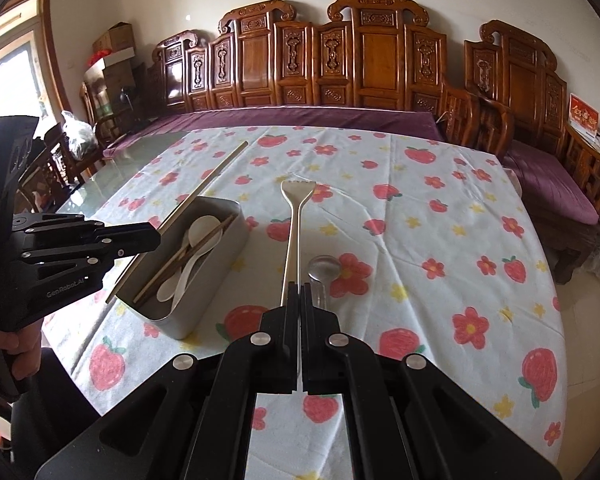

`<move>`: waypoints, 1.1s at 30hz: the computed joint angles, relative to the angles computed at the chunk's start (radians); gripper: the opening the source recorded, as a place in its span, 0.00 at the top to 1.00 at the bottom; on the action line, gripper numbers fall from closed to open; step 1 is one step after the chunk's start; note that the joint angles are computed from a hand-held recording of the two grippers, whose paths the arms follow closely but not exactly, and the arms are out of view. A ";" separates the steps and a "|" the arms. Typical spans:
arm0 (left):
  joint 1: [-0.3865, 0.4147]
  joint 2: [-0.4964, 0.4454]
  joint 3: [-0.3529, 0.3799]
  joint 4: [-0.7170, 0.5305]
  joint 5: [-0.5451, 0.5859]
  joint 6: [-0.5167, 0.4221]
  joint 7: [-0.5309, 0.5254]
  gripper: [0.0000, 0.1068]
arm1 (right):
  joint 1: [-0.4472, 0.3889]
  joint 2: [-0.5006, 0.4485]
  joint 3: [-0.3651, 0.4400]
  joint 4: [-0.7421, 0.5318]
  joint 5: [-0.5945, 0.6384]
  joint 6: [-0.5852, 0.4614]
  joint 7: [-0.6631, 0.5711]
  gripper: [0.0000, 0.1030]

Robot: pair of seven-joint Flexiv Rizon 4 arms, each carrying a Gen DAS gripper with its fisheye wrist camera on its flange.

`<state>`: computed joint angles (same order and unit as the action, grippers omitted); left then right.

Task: Organize utensils
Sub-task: 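Release the chopstick in the tray with the left tool while right tool holds the fork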

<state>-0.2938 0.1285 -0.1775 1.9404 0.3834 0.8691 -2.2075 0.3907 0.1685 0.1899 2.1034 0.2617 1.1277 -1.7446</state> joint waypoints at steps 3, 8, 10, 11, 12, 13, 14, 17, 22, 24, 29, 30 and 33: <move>0.004 0.013 0.013 0.024 -0.013 0.003 0.015 0.96 | 0.008 -0.008 0.007 -0.002 -0.003 0.000 0.004 0.98; 0.022 0.027 0.029 0.070 -0.032 0.015 0.049 0.96 | 0.023 -0.021 0.014 -0.009 0.011 -0.001 -0.010 0.98; 0.033 0.028 0.037 0.089 -0.045 0.022 0.057 0.96 | 0.026 -0.028 0.018 -0.010 0.012 0.001 -0.011 0.98; 0.037 0.029 0.039 0.097 -0.050 0.025 0.058 0.96 | 0.028 -0.034 0.019 -0.012 0.012 0.002 -0.013 0.98; 0.043 0.029 0.046 0.109 -0.060 0.032 0.063 0.96 | 0.028 -0.038 0.021 -0.013 0.011 0.003 -0.013 0.98; 0.048 0.029 0.051 0.119 -0.068 0.037 0.068 0.96 | 0.029 -0.043 0.023 -0.014 0.009 0.004 -0.014 0.98; 0.053 0.028 0.057 0.130 -0.078 0.044 0.074 0.96 | 0.030 -0.050 0.024 -0.017 0.010 0.004 -0.016 0.98; 0.066 0.026 0.064 0.154 -0.096 0.051 0.093 0.96 | 0.030 -0.063 0.029 -0.021 0.008 0.006 -0.016 0.98; 0.074 0.011 0.069 0.182 -0.124 0.055 0.136 0.96 | 0.028 -0.095 0.035 -0.035 0.011 0.007 -0.018 0.98; 0.076 0.004 0.068 0.185 -0.123 0.056 0.144 0.96 | 0.026 -0.104 0.040 -0.037 0.010 0.006 -0.016 0.98; 0.079 -0.014 0.074 0.192 -0.137 0.073 0.151 0.96 | 0.021 -0.120 0.048 -0.039 0.001 0.004 -0.015 0.98; 0.079 -0.018 0.075 0.191 -0.139 0.077 0.153 0.96 | 0.020 -0.121 0.049 -0.040 0.001 0.003 -0.015 0.98; 0.079 -0.029 0.078 0.187 -0.142 0.089 0.159 0.96 | 0.019 -0.123 0.052 -0.041 -0.001 0.001 -0.014 0.98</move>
